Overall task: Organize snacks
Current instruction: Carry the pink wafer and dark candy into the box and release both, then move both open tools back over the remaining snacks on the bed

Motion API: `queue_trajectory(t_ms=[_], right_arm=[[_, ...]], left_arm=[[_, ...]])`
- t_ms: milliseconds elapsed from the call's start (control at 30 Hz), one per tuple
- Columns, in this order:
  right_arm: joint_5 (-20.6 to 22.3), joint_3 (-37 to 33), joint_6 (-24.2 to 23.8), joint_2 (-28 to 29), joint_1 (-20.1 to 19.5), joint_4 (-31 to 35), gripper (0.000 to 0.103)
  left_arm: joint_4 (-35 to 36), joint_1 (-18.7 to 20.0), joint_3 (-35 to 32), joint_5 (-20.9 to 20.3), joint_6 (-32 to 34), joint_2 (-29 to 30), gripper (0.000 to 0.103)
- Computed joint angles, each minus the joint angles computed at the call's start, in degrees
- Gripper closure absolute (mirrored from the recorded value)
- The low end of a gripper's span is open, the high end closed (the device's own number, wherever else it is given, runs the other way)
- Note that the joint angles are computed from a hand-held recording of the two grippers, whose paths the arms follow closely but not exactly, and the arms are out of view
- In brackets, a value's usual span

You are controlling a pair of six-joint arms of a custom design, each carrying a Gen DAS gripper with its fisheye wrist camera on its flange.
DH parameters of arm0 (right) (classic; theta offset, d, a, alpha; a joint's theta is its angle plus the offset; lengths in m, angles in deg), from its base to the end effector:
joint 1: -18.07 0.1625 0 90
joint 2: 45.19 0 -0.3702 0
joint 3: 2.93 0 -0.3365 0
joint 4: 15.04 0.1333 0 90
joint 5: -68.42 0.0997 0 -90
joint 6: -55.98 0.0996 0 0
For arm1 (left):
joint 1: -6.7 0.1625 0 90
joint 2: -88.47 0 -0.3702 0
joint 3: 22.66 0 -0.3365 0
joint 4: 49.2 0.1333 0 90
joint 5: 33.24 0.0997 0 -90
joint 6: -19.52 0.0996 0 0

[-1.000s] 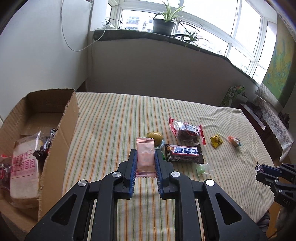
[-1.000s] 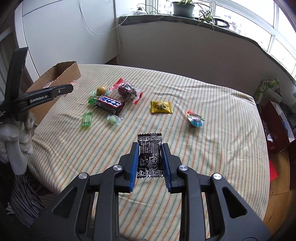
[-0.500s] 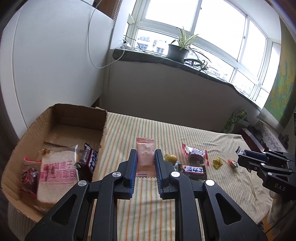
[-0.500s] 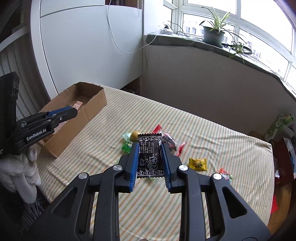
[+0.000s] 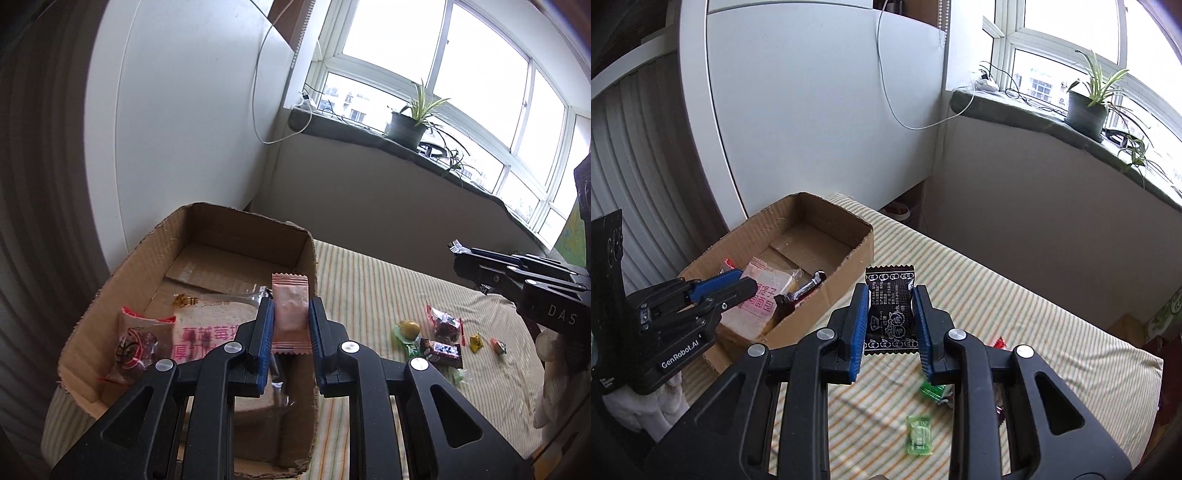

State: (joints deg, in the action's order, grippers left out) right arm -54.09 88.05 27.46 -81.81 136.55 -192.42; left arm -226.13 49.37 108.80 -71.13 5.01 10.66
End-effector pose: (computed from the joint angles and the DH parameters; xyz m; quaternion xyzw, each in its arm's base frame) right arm 0.3670 -0.5092 0.0938 0.3693 -0.8469 0.2727 0.2685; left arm -0.1465 -0.4232 0.2569 0.1225 0.8612 -0.4369 0.2288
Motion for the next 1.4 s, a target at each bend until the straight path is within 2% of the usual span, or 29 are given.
queue_trajectory(t_ms=[400,667,767,833,867,900,933,1033,1067,1400], right_arm=[[2.1,-16.8,3.1,11.5,0.7,10.9,0.078],[2.0,-22.5,3.6,15.8,0.9,14.2,0.078],[2.1,-22.6,4.0,15.7,0.8,14.6,0.075],[1.9,-22.2,4.0,15.5,0.8,14.0,0.062],[1.9,-21.9,4.1,15.2,0.8,13.8,0.062],[1.7,-21.5,4.2,14.8,0.8,13.6,0.062],[1.7,-21.0,4.3,14.3,0.7,13.4,0.062],[1.3,-18.9,4.3,12.5,0.7,12.5,0.062],[1.2,-17.9,4.1,11.7,0.6,11.9,0.062],[-0.3,-4.4,3.0,-0.1,-0.5,5.8,0.062]], left_arm=[[-0.3,1.7,0.3,2.1,-0.2,-1.5,0.086],[1.1,2.7,0.2,2.0,-1.5,-2.2,0.085],[1.7,2.7,0.0,2.4,-2.0,-2.3,0.085],[1.8,2.5,0.1,2.7,-2.1,-2.2,0.085],[2.1,2.3,0.1,3.0,-2.3,-2.2,0.083],[2.6,2.2,0.1,3.2,-2.7,-2.3,0.076],[2.3,2.0,0.2,3.1,-2.5,-2.3,0.073],[1.9,1.5,0.2,3.6,-2.4,-2.1,0.072],[1.7,1.4,0.3,3.8,-2.5,-2.2,0.068],[-0.8,-0.5,0.3,2.2,-1.0,-1.1,0.068]])
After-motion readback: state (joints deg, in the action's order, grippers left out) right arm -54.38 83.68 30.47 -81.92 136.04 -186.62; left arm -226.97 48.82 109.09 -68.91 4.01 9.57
